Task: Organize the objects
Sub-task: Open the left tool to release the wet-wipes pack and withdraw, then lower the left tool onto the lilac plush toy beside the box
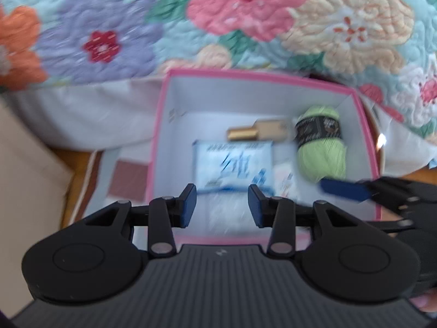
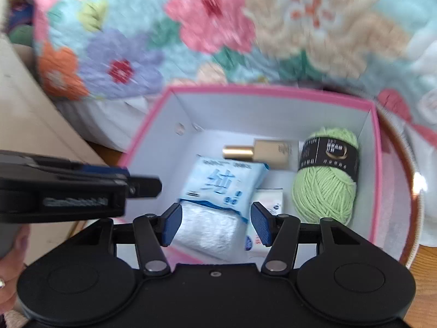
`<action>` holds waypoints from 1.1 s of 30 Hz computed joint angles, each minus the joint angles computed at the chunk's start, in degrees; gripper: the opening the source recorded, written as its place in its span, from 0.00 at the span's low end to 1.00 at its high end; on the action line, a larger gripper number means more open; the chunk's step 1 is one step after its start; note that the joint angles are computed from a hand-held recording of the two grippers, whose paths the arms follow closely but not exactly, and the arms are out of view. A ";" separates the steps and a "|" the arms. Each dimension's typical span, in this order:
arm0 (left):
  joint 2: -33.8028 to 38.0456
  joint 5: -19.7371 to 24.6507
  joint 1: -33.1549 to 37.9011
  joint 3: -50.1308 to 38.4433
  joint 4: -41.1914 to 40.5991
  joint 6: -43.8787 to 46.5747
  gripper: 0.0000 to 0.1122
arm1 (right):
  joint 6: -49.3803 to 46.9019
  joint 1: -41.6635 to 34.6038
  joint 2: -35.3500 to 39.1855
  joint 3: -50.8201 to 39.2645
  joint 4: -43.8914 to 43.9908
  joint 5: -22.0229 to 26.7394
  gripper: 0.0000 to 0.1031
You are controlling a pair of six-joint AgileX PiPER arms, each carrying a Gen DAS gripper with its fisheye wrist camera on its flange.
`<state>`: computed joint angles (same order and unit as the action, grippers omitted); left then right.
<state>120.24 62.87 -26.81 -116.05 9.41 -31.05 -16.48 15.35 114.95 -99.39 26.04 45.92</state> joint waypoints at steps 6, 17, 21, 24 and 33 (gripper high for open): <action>-8.62 2.38 0.09 7.23 -4.10 2.49 0.39 | -4.53 1.56 -11.81 9.43 0.76 -0.64 0.60; -24.30 3.67 -6.10 20.20 3.56 -0.17 0.54 | -6.39 4.87 -25.11 16.99 0.26 6.07 0.67; -29.57 3.43 -7.55 24.77 4.70 -1.74 0.59 | -7.15 7.06 -28.88 19.61 -0.81 6.68 0.73; -31.95 3.46 -7.92 27.27 3.77 -3.23 0.61 | -7.08 8.64 -31.51 21.94 -1.24 7.00 0.76; -34.48 1.04 -11.93 35.82 3.77 -7.37 0.66 | -8.57 10.21 -36.48 30.42 0.07 4.62 0.82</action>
<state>85.75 63.91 -38.74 -80.23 13.19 -38.42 -25.05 25.57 78.47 -68.97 26.10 50.54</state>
